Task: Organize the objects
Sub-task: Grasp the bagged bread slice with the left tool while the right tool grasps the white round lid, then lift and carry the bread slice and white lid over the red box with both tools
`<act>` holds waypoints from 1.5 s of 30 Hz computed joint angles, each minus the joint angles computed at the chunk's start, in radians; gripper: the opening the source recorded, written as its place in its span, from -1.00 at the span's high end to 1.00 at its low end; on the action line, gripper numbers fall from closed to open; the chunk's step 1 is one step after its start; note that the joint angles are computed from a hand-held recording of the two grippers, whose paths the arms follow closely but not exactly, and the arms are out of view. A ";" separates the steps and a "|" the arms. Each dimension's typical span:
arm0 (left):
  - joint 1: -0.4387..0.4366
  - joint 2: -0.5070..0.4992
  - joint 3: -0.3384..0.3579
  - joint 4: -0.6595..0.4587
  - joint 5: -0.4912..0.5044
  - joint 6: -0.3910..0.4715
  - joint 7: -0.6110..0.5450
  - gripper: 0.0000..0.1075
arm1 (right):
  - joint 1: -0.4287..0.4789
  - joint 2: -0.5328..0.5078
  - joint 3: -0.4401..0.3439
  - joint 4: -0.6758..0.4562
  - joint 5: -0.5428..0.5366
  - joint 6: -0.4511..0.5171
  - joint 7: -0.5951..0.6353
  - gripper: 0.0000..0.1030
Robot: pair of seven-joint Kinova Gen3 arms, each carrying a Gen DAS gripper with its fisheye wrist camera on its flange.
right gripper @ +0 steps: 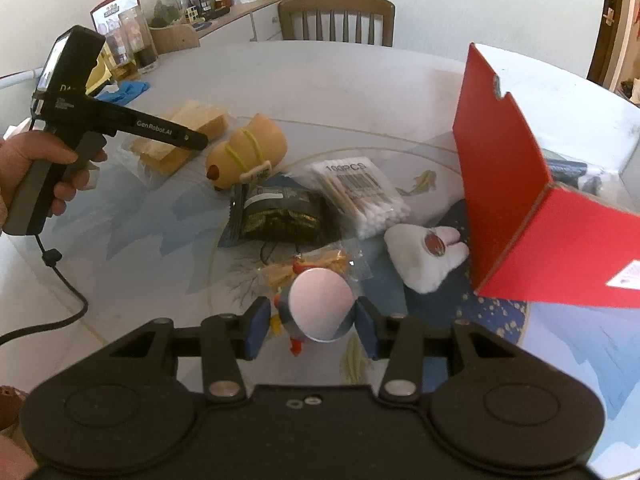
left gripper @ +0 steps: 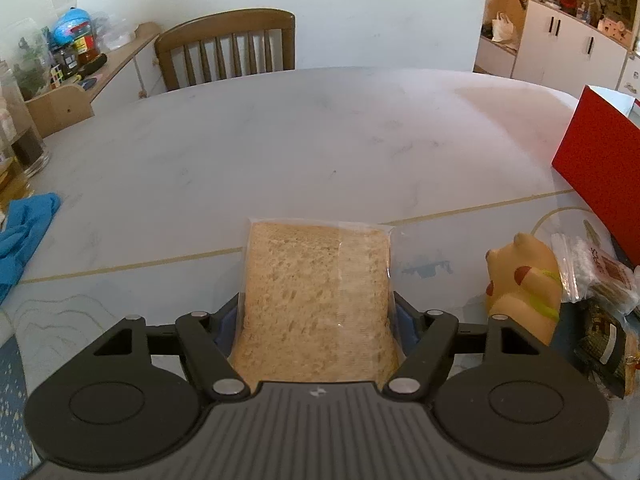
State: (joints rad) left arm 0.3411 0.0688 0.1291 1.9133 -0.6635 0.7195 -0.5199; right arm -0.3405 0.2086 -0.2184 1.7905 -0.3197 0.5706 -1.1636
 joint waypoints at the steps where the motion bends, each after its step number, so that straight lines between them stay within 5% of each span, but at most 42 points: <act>1: 0.004 -0.004 0.002 0.002 0.000 0.005 0.008 -0.34 | 0.006 -0.007 -0.002 0.010 -0.007 -0.002 0.009 0.12; 15: 0.033 -0.076 0.080 0.051 0.018 0.048 0.087 -0.34 | 0.051 -0.047 0.008 0.100 -0.094 0.014 0.117 -0.01; 24: 0.051 -0.119 0.123 0.056 0.042 0.082 0.126 -0.34 | 0.125 -0.035 0.017 0.087 -0.255 0.062 0.260 -0.11; 31: 0.058 -0.124 0.158 0.049 0.026 0.126 0.148 -0.34 | 0.141 -0.027 0.019 0.080 -0.297 0.091 0.314 0.22; 45: 0.145 -0.140 0.233 -0.027 -0.026 0.278 0.279 -0.33 | 0.193 -0.121 0.071 0.110 -0.439 0.131 0.475 0.23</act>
